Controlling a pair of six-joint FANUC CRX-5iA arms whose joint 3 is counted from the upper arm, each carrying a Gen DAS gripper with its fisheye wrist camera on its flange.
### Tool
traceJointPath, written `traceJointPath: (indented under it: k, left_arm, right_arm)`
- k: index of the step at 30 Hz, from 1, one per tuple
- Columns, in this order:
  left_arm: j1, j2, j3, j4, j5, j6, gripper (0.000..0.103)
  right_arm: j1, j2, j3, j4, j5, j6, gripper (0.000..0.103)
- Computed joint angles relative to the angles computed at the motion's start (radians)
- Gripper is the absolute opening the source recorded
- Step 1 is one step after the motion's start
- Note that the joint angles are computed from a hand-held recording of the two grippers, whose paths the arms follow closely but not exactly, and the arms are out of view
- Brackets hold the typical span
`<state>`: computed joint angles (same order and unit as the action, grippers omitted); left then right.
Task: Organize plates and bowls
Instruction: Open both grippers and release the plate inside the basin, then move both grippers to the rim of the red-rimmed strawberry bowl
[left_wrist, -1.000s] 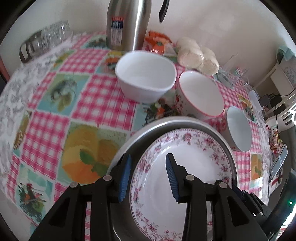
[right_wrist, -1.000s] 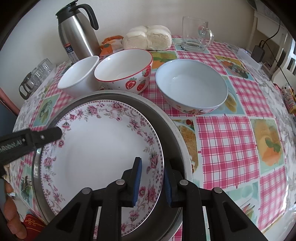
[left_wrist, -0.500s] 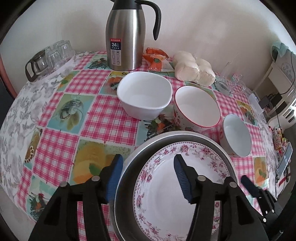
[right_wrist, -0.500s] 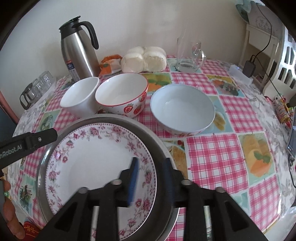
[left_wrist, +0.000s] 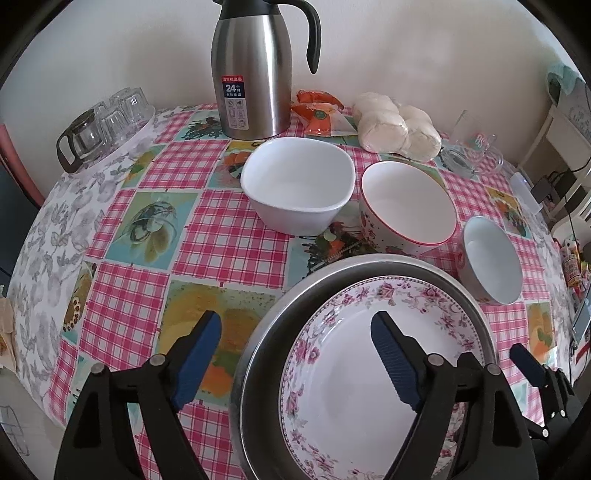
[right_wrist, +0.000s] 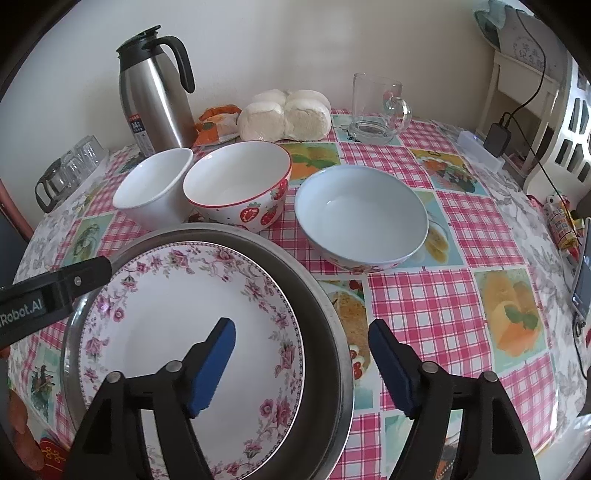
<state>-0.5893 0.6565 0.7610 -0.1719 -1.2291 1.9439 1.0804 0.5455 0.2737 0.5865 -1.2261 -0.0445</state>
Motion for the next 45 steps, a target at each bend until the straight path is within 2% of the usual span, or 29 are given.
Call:
traceJointPath:
  k: [7, 11, 14, 22, 24, 26, 29, 31, 37, 41, 45]
  left_arm:
    - [-0.013, 0.003, 0.017, -0.053, -0.016, 0.005, 0.084]
    - [-0.019, 0.002, 0.018, -0.073, -0.015, 0.011, 0.084]
    - [-0.023, 0.007, 0.026, -0.084, -0.023, 0.018, 0.084]
    - [-0.012, 0.007, 0.024, -0.051, 0.000, 0.030, 0.085]
    - [-0.007, 0.013, 0.034, -0.033, 0.006, 0.036, 0.099]
    - [-0.005, 0.016, 0.045, -0.028, 0.016, 0.056, 0.099]
    - [-0.013, 0.033, 0.088, -0.056, 0.005, 0.104, 0.099]
    - [-0.015, 0.048, 0.117, -0.055, 0.004, 0.104, 0.099]
    - [-0.006, 0.143, 0.262, -0.007, -0.047, 0.085, 0.099]
    - [0.006, 0.170, 0.300, 0.040, -0.023, 0.073, 0.100]
    - [0.016, 0.161, 0.280, 0.079, 0.063, 0.042, 0.100]
  right_arm:
    - [-0.005, -0.011, -0.019, -0.006, 0.012, -0.011, 0.092]
    - [-0.003, -0.014, -0.027, 0.003, 0.021, -0.006, 0.094]
    - [-0.002, -0.013, -0.031, 0.014, 0.030, 0.001, 0.103]
    - [-0.010, -0.029, -0.064, 0.032, 0.044, -0.036, 0.103]
    - [-0.013, -0.039, -0.080, 0.049, 0.041, -0.070, 0.103]
    - [-0.013, -0.048, -0.092, 0.067, 0.034, -0.102, 0.103]
    - [-0.022, -0.065, -0.103, 0.074, 0.021, -0.144, 0.103]
    - [-0.030, -0.066, -0.090, 0.063, -0.009, -0.171, 0.103]
    - [-0.058, -0.106, -0.127, 0.113, 0.011, -0.273, 0.103]
    - [-0.079, -0.122, -0.141, 0.160, 0.044, -0.311, 0.103]
    - [-0.096, -0.123, -0.143, 0.217, 0.059, -0.311, 0.103]
